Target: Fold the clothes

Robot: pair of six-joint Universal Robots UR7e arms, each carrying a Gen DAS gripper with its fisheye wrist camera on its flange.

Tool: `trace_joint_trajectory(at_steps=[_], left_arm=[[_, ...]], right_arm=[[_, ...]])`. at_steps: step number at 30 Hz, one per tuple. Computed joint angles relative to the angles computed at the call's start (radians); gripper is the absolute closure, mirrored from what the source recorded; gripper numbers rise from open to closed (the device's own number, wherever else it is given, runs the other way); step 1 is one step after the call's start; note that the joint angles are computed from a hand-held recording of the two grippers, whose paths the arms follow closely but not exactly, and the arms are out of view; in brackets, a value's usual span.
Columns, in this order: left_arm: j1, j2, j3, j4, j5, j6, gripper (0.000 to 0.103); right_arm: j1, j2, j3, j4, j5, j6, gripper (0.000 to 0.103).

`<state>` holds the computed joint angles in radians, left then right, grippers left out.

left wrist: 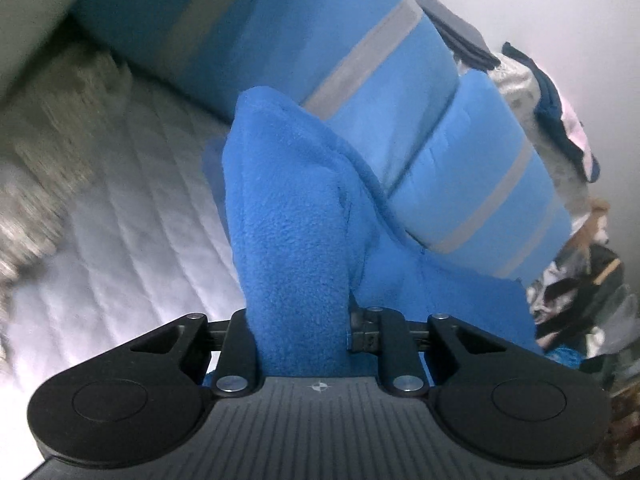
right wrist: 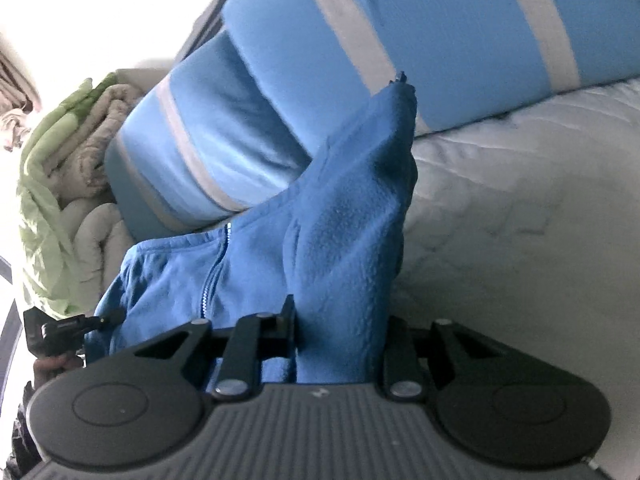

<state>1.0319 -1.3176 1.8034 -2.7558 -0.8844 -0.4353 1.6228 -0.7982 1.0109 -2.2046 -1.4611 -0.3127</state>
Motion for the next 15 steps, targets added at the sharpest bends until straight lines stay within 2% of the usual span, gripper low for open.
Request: trace_joint_trajectory(at_steps=[5,10,12,14,15], left_arm=[[-0.047,-0.073,-0.028,0.153,0.144,-0.021,0.082],[-0.086,-0.149,-0.068,0.315,0.304,-0.055,0.082],[-0.094,-0.166,-0.079,0.350,0.367,-0.033,0.082],[-0.089,-0.169,-0.092,0.381,0.424,-0.015,0.074],[-0.078,-0.159,-0.106,0.447,0.476,-0.058,0.069]], right_arm=[[0.054,0.041,0.018,-0.032,0.013,0.046,0.079],[0.107,0.087,0.042,-0.067,0.067,0.076,0.080],[0.128,0.106,0.053,-0.085,0.095,0.072,0.080],[0.145,0.126,0.060,-0.100,0.095,0.066,0.076],[0.160,0.140,0.058,-0.105,0.045,0.052,0.062]])
